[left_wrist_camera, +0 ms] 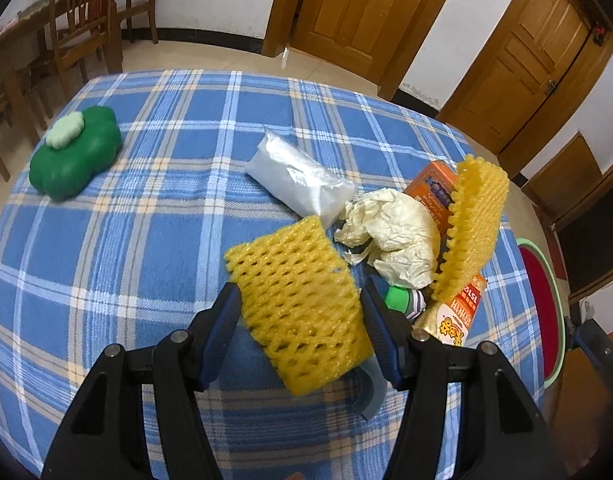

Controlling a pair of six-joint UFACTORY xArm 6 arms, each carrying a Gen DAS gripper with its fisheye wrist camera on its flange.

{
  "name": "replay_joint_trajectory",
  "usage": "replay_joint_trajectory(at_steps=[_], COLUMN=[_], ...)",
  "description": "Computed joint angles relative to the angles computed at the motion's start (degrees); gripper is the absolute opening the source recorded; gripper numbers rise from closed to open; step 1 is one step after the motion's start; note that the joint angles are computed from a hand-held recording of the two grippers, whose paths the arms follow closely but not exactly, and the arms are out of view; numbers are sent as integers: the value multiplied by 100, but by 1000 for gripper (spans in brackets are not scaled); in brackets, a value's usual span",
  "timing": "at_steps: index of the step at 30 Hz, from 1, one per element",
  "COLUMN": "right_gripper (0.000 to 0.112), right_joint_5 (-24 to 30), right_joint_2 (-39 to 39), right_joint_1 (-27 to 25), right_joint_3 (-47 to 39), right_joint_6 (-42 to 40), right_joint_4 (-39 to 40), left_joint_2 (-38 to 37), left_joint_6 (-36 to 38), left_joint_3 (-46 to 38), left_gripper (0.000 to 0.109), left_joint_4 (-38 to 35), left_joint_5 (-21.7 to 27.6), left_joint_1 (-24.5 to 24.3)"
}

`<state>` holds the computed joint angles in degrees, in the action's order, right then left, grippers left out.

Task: Collect trash
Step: 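Return to the table and grasp a yellow foam net with the left gripper, then grasp the second yellow foam net with the right gripper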

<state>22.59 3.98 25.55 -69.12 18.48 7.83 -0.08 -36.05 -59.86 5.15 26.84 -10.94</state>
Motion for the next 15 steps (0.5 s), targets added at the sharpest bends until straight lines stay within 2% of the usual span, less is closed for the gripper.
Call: replay_joint_trajectory(at_steps=[2,7,15], right_gripper=[65,68,72], right_joint_5=[45,217,570], right_joint_2=[137,614,1361], right_joint_1=[58,196,378], right_joint_3=[-167,-772,-1717], right_joint_6=[-100,-421,-956], right_joint_4=[44,254,646], left_joint_2=[-58,-211,-441], left_joint_6=[96,261,332], left_joint_3=[127,336,592], left_gripper=[62,50,44], left_joint_4=[-181,-369,-591], left_joint_5=[-154,-392,-634], left_joint_1=[21,35,112])
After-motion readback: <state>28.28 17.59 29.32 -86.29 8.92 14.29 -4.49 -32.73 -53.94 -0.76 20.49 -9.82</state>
